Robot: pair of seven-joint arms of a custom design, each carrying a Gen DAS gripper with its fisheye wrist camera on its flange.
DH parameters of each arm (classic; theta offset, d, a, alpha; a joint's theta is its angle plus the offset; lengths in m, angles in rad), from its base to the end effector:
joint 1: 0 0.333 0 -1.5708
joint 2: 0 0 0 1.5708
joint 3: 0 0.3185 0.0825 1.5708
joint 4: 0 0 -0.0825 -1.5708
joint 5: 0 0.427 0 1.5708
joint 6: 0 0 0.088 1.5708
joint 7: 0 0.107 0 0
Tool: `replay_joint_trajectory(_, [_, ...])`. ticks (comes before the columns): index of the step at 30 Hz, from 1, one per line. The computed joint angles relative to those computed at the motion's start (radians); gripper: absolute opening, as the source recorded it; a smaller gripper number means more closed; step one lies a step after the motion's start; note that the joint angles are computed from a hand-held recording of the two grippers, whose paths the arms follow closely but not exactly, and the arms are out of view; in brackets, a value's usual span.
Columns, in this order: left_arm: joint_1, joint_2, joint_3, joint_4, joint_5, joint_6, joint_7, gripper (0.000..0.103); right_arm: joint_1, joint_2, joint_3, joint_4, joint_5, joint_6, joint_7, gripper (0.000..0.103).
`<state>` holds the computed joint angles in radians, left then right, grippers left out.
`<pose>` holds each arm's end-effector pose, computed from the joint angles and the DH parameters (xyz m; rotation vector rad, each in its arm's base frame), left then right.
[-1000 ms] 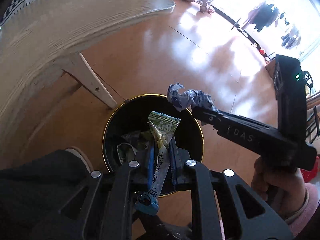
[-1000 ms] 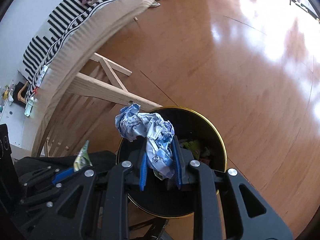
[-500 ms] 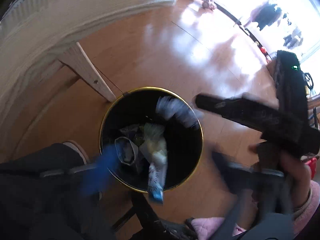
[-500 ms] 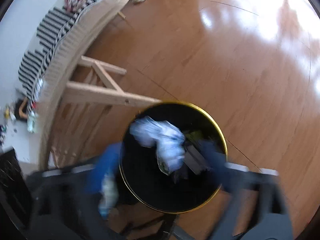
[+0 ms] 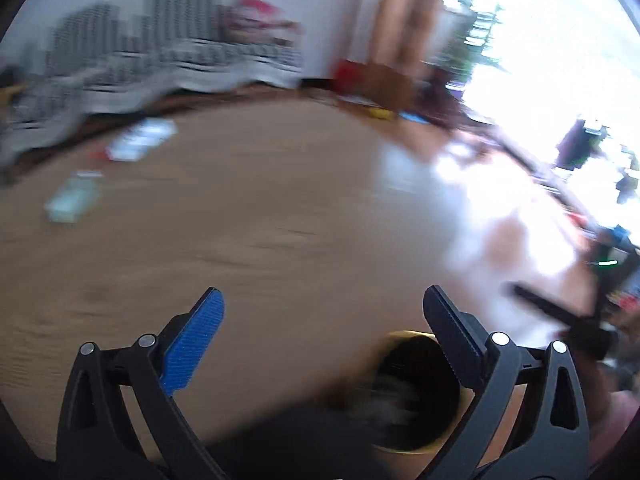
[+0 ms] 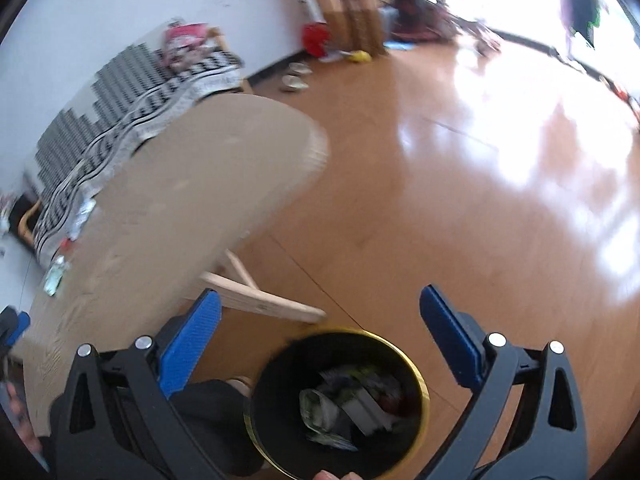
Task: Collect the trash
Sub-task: 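Return both tools to the table toward the green tray and wrapper, then grasp the long white wrapper with the left tool while the right tool grasps the green tray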
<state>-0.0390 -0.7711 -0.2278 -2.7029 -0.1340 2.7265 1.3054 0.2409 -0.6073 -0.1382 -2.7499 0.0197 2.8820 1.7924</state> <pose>0.3927 -0.1074 0.5259 -1.8902 1.7156 -0.8653 0.4253 0.0433 0.4578 -1.6074 1.8532 -0.4497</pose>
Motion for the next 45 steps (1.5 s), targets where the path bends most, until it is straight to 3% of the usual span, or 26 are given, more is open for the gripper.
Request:
replay_joint_trajectory(3, [0.156, -0.042, -0.002, -0.034, 0.107, -0.067, 0.006, 0.097, 0.060, 0.085, 0.038, 0.096, -0.005, 0.009, -0.014, 0.096])
replay_joint_trajectory(6, [0.292, -0.014, 0.049, -0.038, 0.189, -0.090, 0.044, 0.097, 0.107, 0.177, 0.082, 0.196, -0.004, 0.026, -0.008, 0.096])
replay_joint_trajectory(11, [0.394, 0.126, 0.149, 0.051, 0.201, -0.098, 0.117, 0.097, 0.201, 0.354, 0.134, 0.385, 0.040, 0.020, -0.028, 0.096])
replay_joint_trajectory(15, [0.483, 0.263, 0.144, 0.122, 0.254, -0.037, 0.116, 0.097, 0.210, 0.544, 0.229, 0.592, 0.007, -0.004, 0.024, 0.096])
replay_joint_trajectory(21, [0.446, 0.357, 0.231, 0.139, 0.167, 0.021, 0.197, 0.097, 0.284, 0.838, 0.315, 0.959, -0.199, -0.106, 0.129, 0.096])
replay_joint_trajectory(25, [0.419, 0.407, 0.281, 0.184, 0.065, 0.001, 0.266, 0.097, 0.360, 1.046, 0.331, 1.232, -0.227, -0.215, 0.169, 0.096])
replay_joint_trajectory(30, [0.469, 0.428, 0.248, 0.197, 0.097, -0.003, 0.247, 0.097, 0.466, 1.261, 0.286, 1.532, -0.277, -0.361, 0.225, 0.096])
replay_joint_trajectory(32, [0.459, 0.437, 0.258, 0.202, 0.088, -0.001, 0.277, 0.097, 0.499, 1.339, 0.265, 1.643, -0.289, -0.426, 0.231, 0.096])
replay_joint_trajectory(36, [0.457, 0.464, 0.252, 0.219, 0.113, 0.010, 0.307, 0.097, 0.505, 1.341, 0.247, 1.633, -0.300, -0.453, 0.196, 0.096])
replay_joint_trajectory(40, [0.456, 0.483, 0.253, 0.231, 0.108, 0.029, 0.311, 0.097, 0.470, 1.275, 0.233, 1.524, -0.305, -0.434, 0.195, 0.096])
replay_joint_trajectory(45, [0.444, 0.507, 0.247, 0.240, 0.106, 0.075, 0.316, 0.097, 0.421, 1.254, 0.263, 1.488, -0.282, -0.427, 0.149, 0.096])
